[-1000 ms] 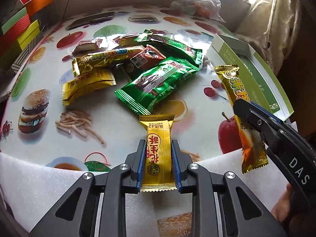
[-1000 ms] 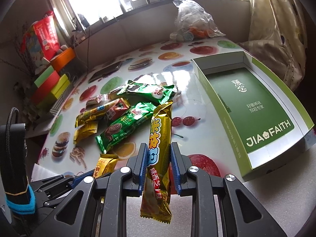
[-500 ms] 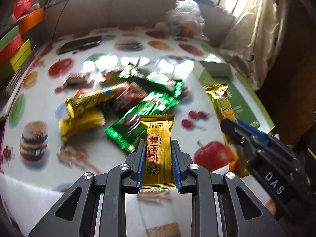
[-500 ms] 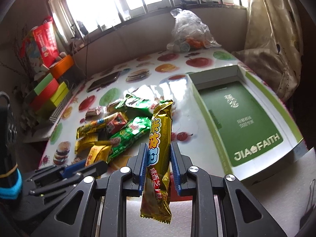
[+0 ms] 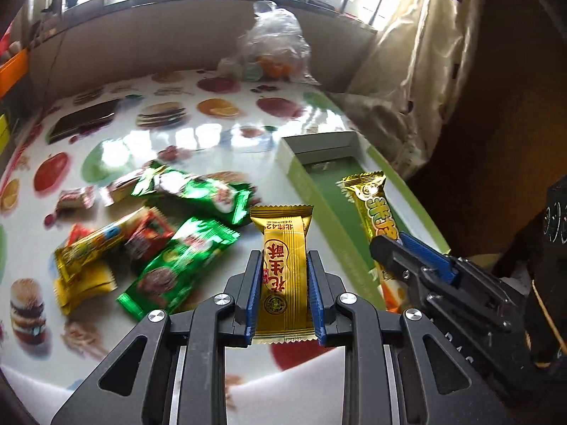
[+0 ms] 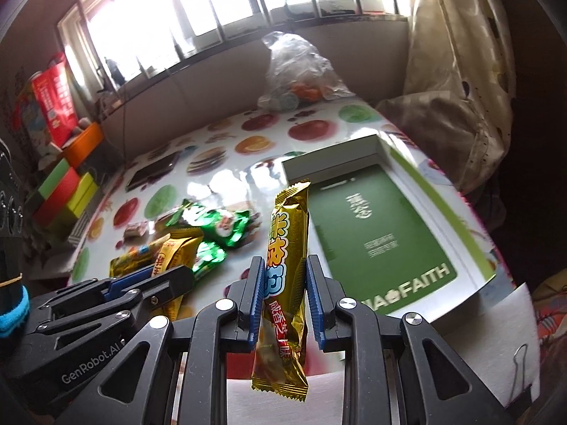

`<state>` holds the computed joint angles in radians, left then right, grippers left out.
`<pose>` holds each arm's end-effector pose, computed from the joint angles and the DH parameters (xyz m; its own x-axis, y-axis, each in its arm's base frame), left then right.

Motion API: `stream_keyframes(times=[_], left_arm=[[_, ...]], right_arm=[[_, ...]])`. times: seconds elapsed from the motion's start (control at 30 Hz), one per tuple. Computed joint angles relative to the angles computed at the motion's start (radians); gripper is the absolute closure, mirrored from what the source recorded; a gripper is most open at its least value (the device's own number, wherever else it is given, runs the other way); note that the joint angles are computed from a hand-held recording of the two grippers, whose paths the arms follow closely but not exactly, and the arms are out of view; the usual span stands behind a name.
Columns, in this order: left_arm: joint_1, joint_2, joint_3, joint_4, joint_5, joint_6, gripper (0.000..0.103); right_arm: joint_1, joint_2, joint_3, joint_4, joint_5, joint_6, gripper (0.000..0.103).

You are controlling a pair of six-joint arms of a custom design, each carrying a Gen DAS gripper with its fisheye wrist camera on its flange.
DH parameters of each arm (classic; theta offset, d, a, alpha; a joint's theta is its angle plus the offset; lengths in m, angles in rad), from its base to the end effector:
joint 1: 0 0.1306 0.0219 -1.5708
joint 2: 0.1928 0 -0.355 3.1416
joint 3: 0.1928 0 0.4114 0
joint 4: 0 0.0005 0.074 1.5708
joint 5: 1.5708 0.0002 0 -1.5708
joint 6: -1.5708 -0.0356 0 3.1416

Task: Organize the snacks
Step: 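Carry both snacks over the green box and lower them inside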

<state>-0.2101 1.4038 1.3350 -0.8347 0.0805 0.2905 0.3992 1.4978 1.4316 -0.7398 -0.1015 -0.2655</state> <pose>0.4972 -0.1095 0.3711 -0.8095 -0.1193 -0.5748 0.0258 0.9710 -0.2378 0.5060 0.2168 0.3768 -0.7599 -0.0372 -0.6489 -0.2611 0.9318 0.2522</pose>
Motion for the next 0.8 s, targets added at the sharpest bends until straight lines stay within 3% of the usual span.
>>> stream_keyframes(times=[0.33, 0.8], left_arm=[[-0.052, 0.139, 0.155, 0.000, 0.083, 0.012, 0.078], [-0.090, 0.314, 0.309, -0.051, 0.107, 0.031, 0.078]], right_arm=[[-0.081, 0.043, 0.050, -0.038, 0.012, 0.034, 0.081], [-0.145, 0.136, 0.114, -0.085, -0.001, 0.089, 0.081]])
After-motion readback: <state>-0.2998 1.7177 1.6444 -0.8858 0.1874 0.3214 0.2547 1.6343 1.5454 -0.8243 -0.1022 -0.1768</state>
